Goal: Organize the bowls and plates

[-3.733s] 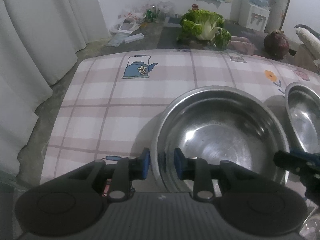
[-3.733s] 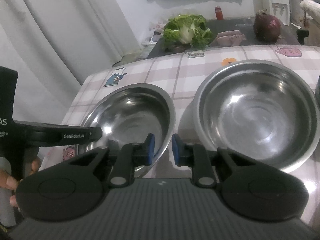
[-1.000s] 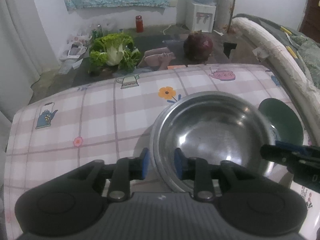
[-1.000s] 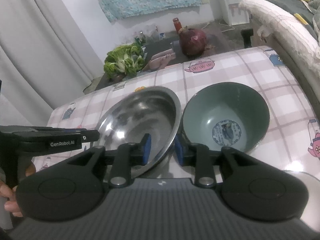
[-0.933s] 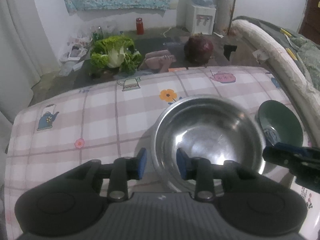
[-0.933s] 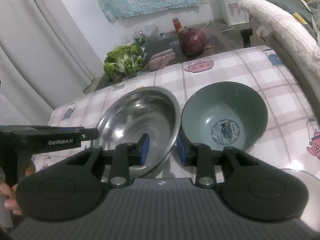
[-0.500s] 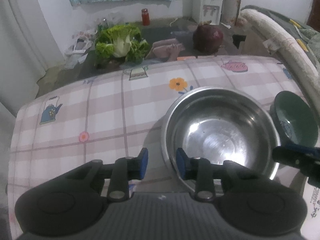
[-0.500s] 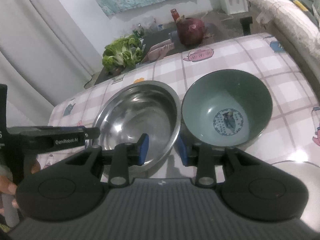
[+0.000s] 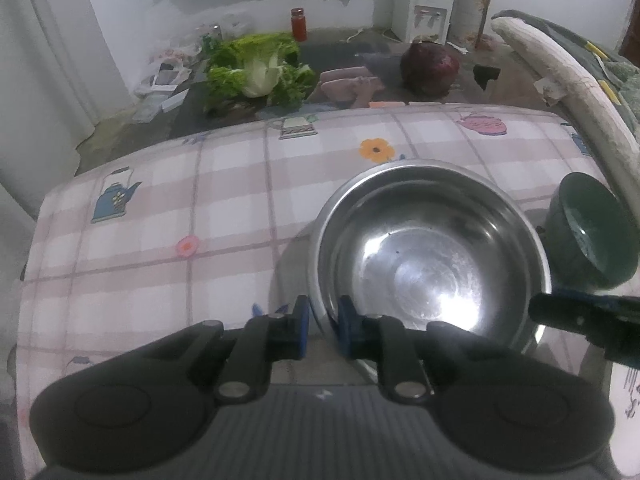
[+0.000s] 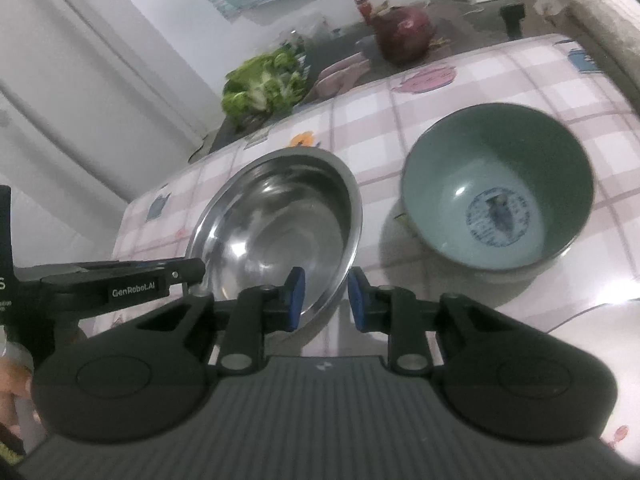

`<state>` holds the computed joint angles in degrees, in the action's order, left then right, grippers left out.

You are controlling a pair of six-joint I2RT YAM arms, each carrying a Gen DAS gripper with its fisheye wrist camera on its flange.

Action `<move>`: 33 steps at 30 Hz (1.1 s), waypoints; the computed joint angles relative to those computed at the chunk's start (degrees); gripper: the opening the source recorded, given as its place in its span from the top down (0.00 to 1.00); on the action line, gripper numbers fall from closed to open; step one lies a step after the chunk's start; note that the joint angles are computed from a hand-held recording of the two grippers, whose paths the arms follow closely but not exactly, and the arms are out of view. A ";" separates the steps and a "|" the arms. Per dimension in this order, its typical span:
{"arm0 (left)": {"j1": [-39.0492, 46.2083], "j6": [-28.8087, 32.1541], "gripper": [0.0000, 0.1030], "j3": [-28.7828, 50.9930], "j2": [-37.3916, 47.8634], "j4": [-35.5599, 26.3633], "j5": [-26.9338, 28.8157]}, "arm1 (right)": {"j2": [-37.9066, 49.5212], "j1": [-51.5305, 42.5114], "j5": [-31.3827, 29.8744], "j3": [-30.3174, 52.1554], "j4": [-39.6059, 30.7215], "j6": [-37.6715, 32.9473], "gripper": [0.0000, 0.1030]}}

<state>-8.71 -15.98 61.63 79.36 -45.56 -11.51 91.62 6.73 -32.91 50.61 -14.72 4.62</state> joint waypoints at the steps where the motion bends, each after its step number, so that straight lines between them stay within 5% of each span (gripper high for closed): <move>1: 0.32 0.18 0.84 -0.41 -0.68 -0.29 0.02 | -0.17 0.37 -0.23 -0.05 -0.36 -0.27 0.78; 11: 2.66 1.03 0.84 -3.33 -5.49 -1.93 0.47 | -2.59 4.50 0.46 -1.83 -0.98 -0.89 0.78; 18: 1.19 0.09 0.69 -4.03 -8.64 -2.48 -1.65 | -5.67 5.22 2.63 -3.87 -0.47 -2.74 0.76; 23: -2.30 -0.52 0.63 -2.76 -10.97 -4.29 -3.86 | -10.04 2.59 2.31 -5.48 -1.72 -5.76 0.66; 25: -3.87 -1.07 0.58 -1.83 -11.23 -4.84 -4.22 | -11.71 0.66 1.95 -5.99 -2.38 -7.20 0.54; 33: -10.73 -2.64 0.44 4.01 -7.78 -4.64 -3.24 | -15.74 -10.77 -1.30 -5.72 -6.04 -14.50 0.48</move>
<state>-19.44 -18.62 65.64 71.59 -50.20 -14.74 75.88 -4.04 -34.21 44.90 -20.77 -9.88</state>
